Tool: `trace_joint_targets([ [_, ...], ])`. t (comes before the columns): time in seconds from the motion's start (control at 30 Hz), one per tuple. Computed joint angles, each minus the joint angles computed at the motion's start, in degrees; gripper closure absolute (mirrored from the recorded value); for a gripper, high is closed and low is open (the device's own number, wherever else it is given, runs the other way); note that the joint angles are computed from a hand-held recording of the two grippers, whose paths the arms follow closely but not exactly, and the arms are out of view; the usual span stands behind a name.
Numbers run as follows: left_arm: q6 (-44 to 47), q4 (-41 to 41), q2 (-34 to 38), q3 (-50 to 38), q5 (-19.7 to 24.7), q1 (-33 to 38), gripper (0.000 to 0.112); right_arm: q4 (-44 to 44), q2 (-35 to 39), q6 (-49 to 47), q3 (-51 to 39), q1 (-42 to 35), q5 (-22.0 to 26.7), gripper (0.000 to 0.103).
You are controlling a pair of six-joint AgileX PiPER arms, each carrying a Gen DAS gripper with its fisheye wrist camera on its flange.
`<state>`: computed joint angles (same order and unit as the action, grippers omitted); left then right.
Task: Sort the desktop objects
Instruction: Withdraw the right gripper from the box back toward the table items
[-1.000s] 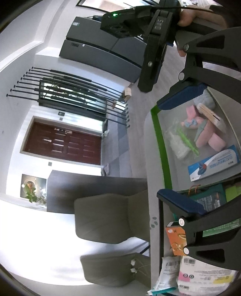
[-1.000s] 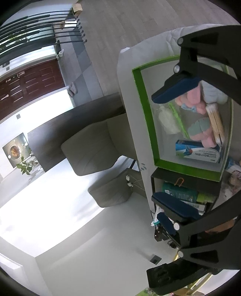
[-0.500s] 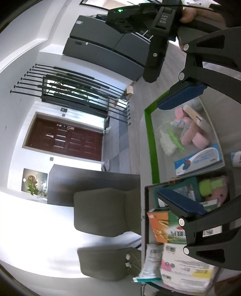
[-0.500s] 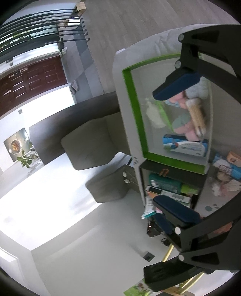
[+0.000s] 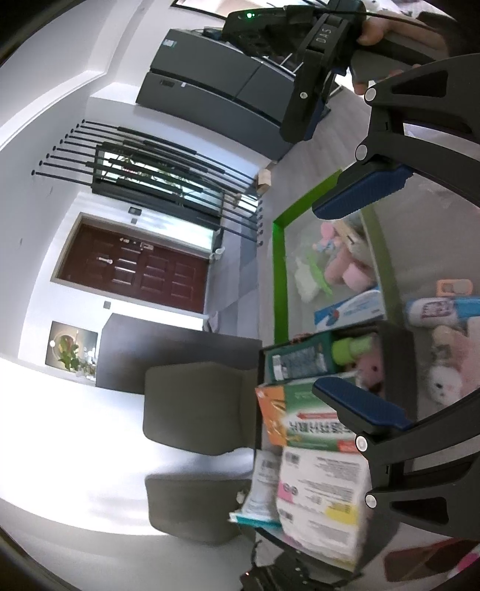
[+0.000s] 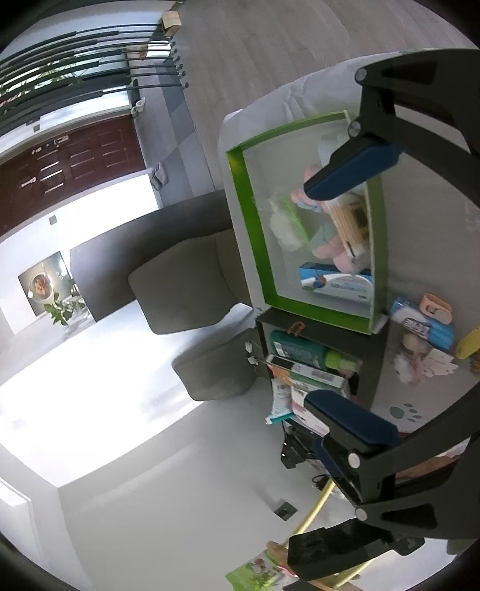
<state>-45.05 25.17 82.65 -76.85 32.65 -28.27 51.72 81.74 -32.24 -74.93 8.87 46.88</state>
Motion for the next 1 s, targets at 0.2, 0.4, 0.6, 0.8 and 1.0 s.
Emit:
trace_joint_targets([
  [0.2,-6.4,5.5,-5.2,5.6,3.1,-4.1,0.025,-0.6,-5.7,-0.3,4.6,1.7,0.8,0.000],
  [0.4,-12.7,12.2,-8.7,9.9,7.4,-10.9,0.025,3.3,-15.5,-6.3,17.2,2.8,-3.1,0.001],
  [0.6,-20.0,17.2,-13.5,18.1,9.7,-17.9,0.025,6.6,-20.9,-10.6,26.4,-0.5,1.1,0.009],
  [0.8,-25.9,19.4,-16.7,24.5,12.0,-25.2,0.025,9.1,-24.0,-13.8,33.4,-8.7,10.9,0.012],
  [1.0,-32.0,21.1,-18.1,30.1,11.0,-30.7,0.025,11.6,-25.0,-17.1,40.9,-17.9,22.4,0.021],
])
